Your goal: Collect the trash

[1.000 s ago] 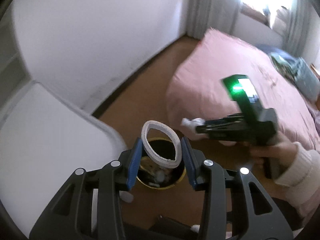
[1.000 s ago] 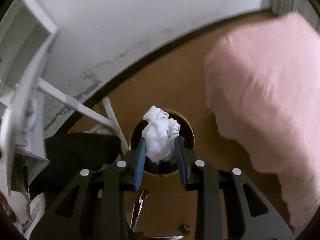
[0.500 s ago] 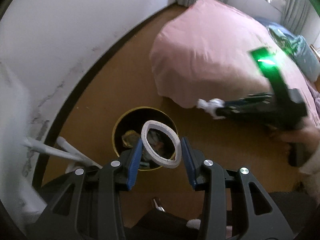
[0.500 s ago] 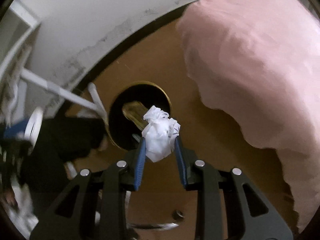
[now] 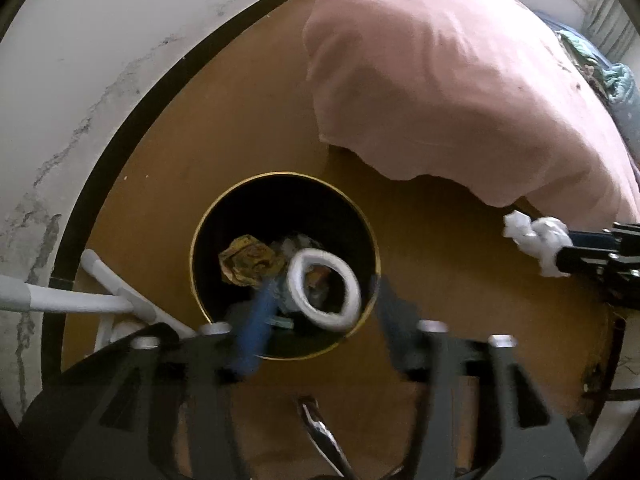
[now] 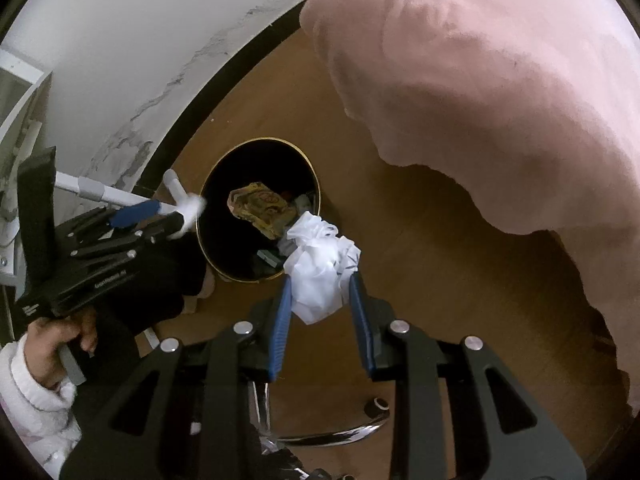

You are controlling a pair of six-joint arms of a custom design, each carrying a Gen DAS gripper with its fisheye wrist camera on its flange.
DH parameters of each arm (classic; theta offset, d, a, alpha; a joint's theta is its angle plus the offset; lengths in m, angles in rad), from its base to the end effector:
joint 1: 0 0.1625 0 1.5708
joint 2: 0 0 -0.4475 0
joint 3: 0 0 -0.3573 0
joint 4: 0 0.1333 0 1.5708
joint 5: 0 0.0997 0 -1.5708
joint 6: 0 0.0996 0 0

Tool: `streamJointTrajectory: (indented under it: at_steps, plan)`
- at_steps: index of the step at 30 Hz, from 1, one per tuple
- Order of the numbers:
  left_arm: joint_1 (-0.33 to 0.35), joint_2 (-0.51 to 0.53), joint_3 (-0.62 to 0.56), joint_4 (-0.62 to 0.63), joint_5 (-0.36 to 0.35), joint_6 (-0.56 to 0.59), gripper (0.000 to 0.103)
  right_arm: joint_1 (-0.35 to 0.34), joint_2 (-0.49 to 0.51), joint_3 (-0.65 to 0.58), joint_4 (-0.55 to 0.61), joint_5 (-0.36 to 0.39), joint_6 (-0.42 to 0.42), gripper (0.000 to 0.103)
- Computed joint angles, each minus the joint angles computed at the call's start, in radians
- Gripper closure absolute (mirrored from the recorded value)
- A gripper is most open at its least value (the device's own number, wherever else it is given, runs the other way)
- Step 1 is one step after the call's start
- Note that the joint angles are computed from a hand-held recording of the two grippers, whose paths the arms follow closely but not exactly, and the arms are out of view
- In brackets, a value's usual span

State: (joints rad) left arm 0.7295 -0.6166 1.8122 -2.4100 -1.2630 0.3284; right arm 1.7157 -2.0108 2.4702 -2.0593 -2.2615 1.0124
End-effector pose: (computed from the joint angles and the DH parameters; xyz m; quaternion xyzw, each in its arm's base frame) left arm -0.3058 -0.4927 -0.0349 0.5596 0.7959 0.1312 0.1904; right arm 0.1025 -0.2190 0.3351 -0.3999 -0.8517 0.1966 0.2759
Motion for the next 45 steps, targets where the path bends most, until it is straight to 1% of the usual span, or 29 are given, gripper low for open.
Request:
streamJointTrajectory:
  at_steps: [1, 3, 5, 8, 11, 13, 16, 17, 19, 22, 24, 27, 31, 32, 33, 34, 35, 37, 40, 42, 45]
  plan:
    - [0.002, 0.002, 0.002, -0.014, 0.002, 0.002, 0.021, -0.019, 0.003, 0.000, -0.014, 0.008, -0.017, 0.074]
    - [0.009, 0.007, -0.001, -0.028, 0.001, 0.005, 0.019, -0.057, 0.020, 0.007, -0.051, 0.023, -0.052, 0.074]
    - [0.021, 0.009, -0.011, -0.015, -0.005, -0.003, 0.012, -0.094, 0.047, 0.011, -0.102, 0.041, -0.102, 0.074]
    - [0.039, 0.009, -0.021, 0.000, 0.005, -0.012, 0.011, -0.148, 0.087, 0.007, -0.174, 0.066, -0.186, 0.074]
    - [0.062, 0.015, -0.033, 0.031, 0.024, -0.036, 0.011, -0.207, 0.146, 0.008, -0.272, 0.111, -0.268, 0.074]
    - [0.077, 0.014, -0.038, 0.050, 0.039, -0.049, 0.011, -0.253, 0.190, 0.010, -0.344, 0.153, -0.324, 0.074]
    - [0.102, 0.015, -0.066, 0.093, 0.054, -0.098, 0.011, -0.338, 0.273, 0.016, -0.446, 0.249, -0.412, 0.074]
    - [0.109, 0.013, -0.072, 0.100, 0.056, -0.112, 0.011, -0.380, 0.315, 0.017, -0.481, 0.289, -0.445, 0.074]
    - [0.122, 0.007, -0.082, 0.114, 0.057, -0.129, 0.011, -0.436, 0.383, 0.019, -0.529, 0.330, -0.485, 0.074]
    - [0.130, 0.006, -0.091, 0.122, 0.063, -0.155, 0.011, -0.493, 0.474, 0.017, -0.567, 0.352, -0.519, 0.074]
    - [0.136, 0.006, -0.098, 0.129, 0.066, -0.169, 0.011, -0.515, 0.510, 0.025, -0.595, 0.372, -0.526, 0.074]
    - [0.139, 0.014, -0.105, 0.146, 0.073, -0.178, 0.011, -0.524, 0.538, 0.041, -0.648, 0.402, -0.527, 0.074]
    - [0.130, 0.018, -0.103, 0.153, 0.076, -0.167, 0.011, -0.522, 0.524, 0.047, -0.687, 0.404, -0.550, 0.073]
    - [0.129, 0.016, -0.099, 0.151, 0.077, -0.160, 0.011, -0.519, 0.517, 0.048, -0.695, 0.399, -0.553, 0.072]
    - [0.129, 0.014, -0.096, 0.150, 0.078, -0.155, 0.011, -0.521, 0.513, 0.052, -0.707, 0.400, -0.554, 0.061]
    - [0.129, 0.014, -0.096, 0.152, 0.078, -0.155, 0.011, -0.524, 0.506, 0.052, -0.709, 0.403, -0.553, 0.043]
    - [0.129, 0.014, -0.096, 0.153, 0.080, -0.155, 0.011, -0.522, 0.499, 0.056, -0.719, 0.402, -0.549, 0.035]
    - [0.129, 0.015, -0.098, 0.155, 0.081, -0.160, 0.011, -0.516, 0.489, 0.059, -0.719, 0.388, -0.545, 0.034]
    - [0.126, 0.016, -0.097, 0.159, 0.084, -0.157, 0.011, -0.522, 0.444, 0.071, -0.698, 0.372, -0.516, 0.028]
    - [0.122, 0.013, -0.091, 0.162, 0.084, -0.141, 0.011, -0.525, 0.375, 0.084, -0.671, 0.364, -0.487, 0.026]
    - [0.095, 0.003, -0.072, 0.158, 0.061, -0.114, 0.011, -0.488, 0.213, 0.065, -0.527, 0.294, -0.410, 0.025]
